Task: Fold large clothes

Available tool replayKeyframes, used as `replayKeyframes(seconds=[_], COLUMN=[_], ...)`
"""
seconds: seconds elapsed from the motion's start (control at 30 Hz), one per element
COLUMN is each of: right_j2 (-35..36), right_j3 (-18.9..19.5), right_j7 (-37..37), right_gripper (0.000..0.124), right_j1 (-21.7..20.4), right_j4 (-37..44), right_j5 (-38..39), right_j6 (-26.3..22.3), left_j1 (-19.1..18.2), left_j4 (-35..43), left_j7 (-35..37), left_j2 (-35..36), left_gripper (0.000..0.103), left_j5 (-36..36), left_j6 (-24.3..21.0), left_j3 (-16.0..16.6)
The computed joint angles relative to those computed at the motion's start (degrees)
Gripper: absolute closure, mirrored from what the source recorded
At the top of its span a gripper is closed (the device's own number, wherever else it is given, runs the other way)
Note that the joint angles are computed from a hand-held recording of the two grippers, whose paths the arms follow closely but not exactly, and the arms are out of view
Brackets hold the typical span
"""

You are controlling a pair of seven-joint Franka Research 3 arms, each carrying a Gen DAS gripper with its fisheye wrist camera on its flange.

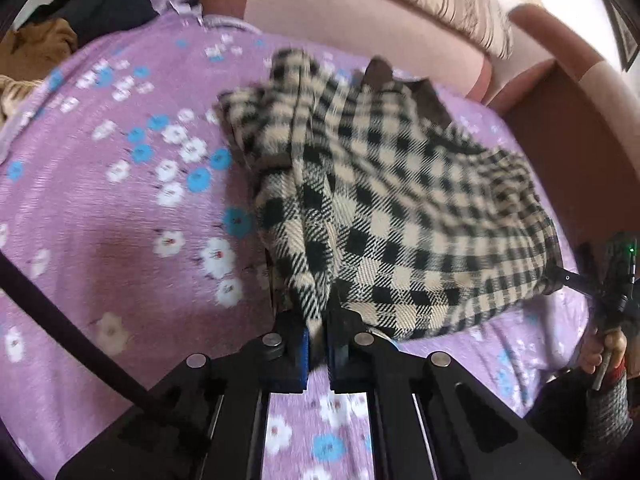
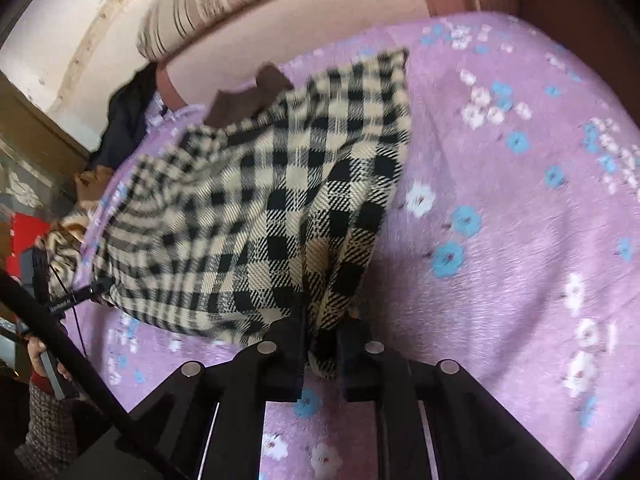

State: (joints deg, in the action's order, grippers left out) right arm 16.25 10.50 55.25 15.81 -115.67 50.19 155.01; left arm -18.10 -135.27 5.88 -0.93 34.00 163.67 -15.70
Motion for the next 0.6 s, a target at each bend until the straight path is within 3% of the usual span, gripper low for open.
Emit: replayKeyframes(seconds=[0.1,0.23,0.33,0.43,0.47,0.57,0.6], right_j2=[-3.55,-3.74,-3.01,-4.78,-5.22,-6.05,-6.17], right_j3=[0.12,-2.98,-3.1,-3.58,-3.94,-4.32,-3.75], right_j7=[-2.84,5.26,7.48,9.53,11.29,16.33,16.32], right_gripper=[0.117,0.118,0.116,0.11,0.109,0.105,0.105], right_j1=[-1.89,0.01,-0.56,0.39,0.86,1.41,1.17], right_j4=[-3.5,-6.8,-6.46,-7.99,-8.49,-9.66,-9.65], right_j5=[5.32,-1.53,-2.3,-5.69,-7.57,-10.33,-9.78], right_j6=[-1.82,-1.32,-1.58,3.73,5.5,11.28,12.97], left_j1=[-0.51,-1.71,-2.11,-2.32,-2.4,-1.76,-1.2], left_j4=[-2.74,-1.47,-1.16,-0.61,-0.37,-2.73,-4.59], left_j7=[-1.03,2.73,5.35,5.96,4.58,-0.03,-1.83], left_j2=[-4.04,-1.73,-1.07,-2.79,-4.16,-9.38,-11.53], left_gripper=[0.098,0.097,0.095,0.08,0.073,0.071,0.071], left_j5=[-0.93,-7.34,-11.49,-10.9,-9.24,-6.46,-5.25], left_j6=[-0.44,-4.59,-6.64,-12.5,-17.01,-22.28,-21.07], left_j3=[-0.89,-1.45,-1.13,-1.45,-1.94,-2.42,-2.38])
